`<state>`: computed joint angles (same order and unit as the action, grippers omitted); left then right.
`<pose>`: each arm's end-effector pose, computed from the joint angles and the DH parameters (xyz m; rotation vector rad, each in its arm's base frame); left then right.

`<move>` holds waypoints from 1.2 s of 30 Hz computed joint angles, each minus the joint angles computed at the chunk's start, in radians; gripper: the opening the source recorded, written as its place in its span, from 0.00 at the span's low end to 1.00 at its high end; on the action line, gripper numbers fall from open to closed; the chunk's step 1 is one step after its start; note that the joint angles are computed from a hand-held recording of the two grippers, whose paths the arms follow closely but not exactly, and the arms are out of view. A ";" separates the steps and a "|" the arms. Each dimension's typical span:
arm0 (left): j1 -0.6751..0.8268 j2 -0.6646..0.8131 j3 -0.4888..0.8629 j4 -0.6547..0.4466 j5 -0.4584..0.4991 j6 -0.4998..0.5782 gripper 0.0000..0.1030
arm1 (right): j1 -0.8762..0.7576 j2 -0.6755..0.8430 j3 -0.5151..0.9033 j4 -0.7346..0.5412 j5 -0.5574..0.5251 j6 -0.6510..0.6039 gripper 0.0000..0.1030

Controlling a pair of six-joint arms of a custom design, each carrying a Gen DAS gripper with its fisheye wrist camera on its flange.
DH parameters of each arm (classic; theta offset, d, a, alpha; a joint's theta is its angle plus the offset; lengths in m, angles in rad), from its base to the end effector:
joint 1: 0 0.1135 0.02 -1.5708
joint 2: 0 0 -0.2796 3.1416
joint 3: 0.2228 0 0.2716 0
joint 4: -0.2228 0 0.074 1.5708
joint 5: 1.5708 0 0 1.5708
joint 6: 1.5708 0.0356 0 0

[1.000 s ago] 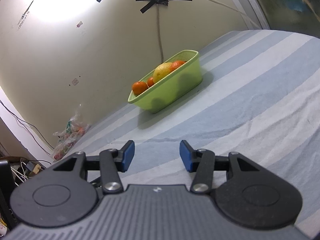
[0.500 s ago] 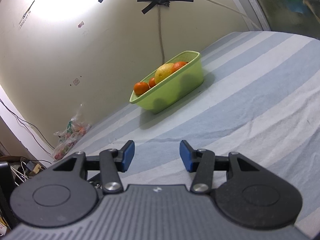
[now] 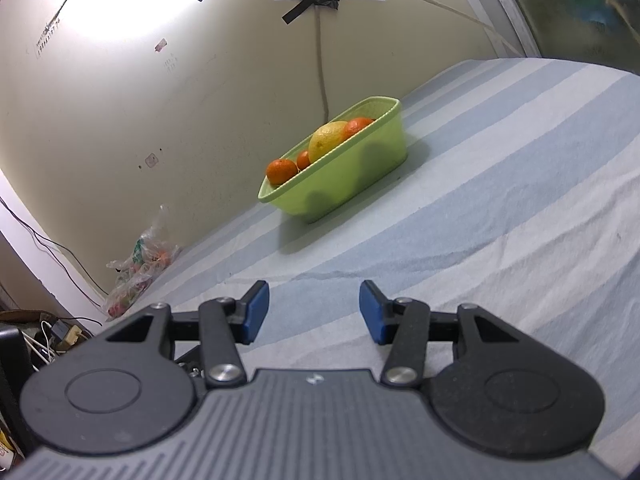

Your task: Organize fruits

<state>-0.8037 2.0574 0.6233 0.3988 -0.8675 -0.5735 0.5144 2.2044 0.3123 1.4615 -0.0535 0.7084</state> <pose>0.2249 -0.1941 0.0230 -0.0247 2.1879 0.3979 0.2240 0.1288 0.0228 0.1676 2.0944 0.8191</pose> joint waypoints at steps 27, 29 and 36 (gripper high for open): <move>0.028 -0.006 -0.023 0.024 0.109 -0.044 1.00 | 0.042 -0.008 0.021 -0.049 0.069 -0.022 0.60; 0.027 -0.006 -0.024 0.025 0.108 -0.046 1.00 | 0.041 -0.006 0.023 -0.048 0.069 -0.024 0.60; 0.030 -0.005 -0.027 0.028 0.105 -0.051 1.00 | 0.044 -0.008 0.022 -0.050 0.072 -0.023 0.63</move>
